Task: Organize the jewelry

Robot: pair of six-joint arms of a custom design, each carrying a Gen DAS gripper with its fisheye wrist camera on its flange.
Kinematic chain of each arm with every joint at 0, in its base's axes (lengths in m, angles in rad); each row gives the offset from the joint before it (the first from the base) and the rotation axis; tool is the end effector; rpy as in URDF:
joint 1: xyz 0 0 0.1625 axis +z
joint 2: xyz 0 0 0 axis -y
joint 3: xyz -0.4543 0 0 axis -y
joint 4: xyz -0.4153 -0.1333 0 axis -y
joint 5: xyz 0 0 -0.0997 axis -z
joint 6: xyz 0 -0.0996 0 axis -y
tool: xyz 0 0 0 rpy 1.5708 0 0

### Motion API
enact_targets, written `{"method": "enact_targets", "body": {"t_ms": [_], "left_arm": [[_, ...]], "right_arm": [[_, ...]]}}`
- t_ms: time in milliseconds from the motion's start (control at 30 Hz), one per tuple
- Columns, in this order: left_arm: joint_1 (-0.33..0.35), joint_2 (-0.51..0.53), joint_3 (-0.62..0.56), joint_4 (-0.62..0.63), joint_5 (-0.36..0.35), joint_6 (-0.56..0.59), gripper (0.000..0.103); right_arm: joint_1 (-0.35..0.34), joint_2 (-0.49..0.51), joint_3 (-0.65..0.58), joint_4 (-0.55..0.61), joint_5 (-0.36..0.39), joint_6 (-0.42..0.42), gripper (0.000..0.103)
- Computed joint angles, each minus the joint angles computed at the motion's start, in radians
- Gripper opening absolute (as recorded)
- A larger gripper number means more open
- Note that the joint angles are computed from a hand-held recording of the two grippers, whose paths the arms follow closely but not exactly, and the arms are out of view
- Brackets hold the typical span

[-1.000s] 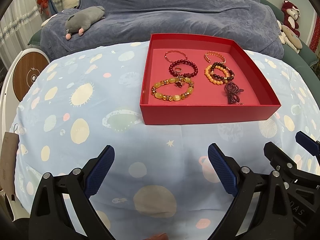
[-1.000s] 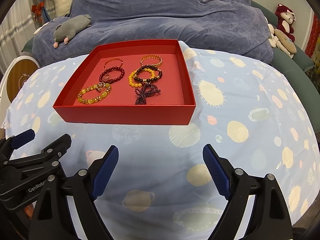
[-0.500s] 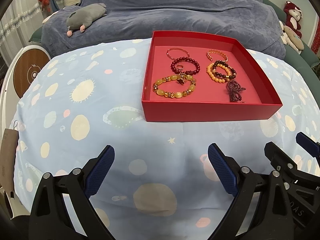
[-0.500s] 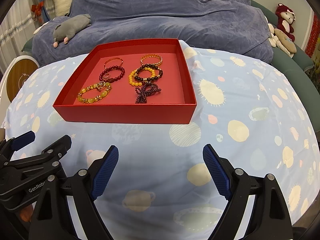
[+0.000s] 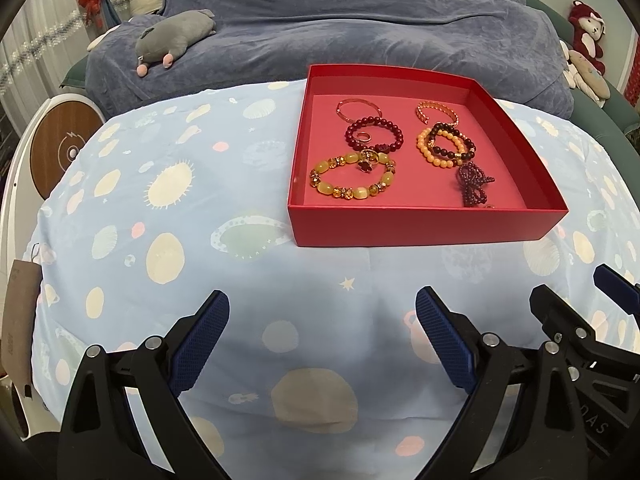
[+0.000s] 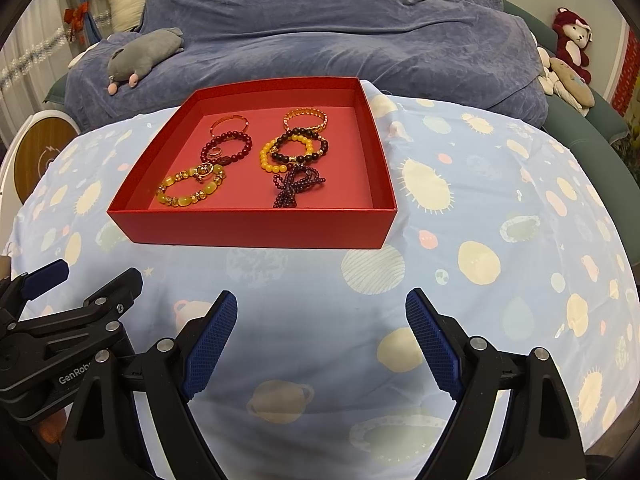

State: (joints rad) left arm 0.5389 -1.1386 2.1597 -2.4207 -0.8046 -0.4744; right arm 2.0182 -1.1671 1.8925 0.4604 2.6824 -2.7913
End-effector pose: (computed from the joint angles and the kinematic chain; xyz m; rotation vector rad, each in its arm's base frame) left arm -0.3195 -0.4268 0.1332 0.7469 2.3053 -0.5159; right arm 0.2185 -0.3536 0.2264 -0.1517 -2.1054 0.8819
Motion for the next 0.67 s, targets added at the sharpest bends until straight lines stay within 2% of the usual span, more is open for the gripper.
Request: {"method": "enact_targets", "body": {"t_ms": [667], "left_arm": [[0.001, 0.0, -0.003, -0.001, -0.001, -0.01, 0.089]], "right_arm": [[0.003, 0.007, -0.007, 0.007, 0.004, 0.005, 0.083]]}}
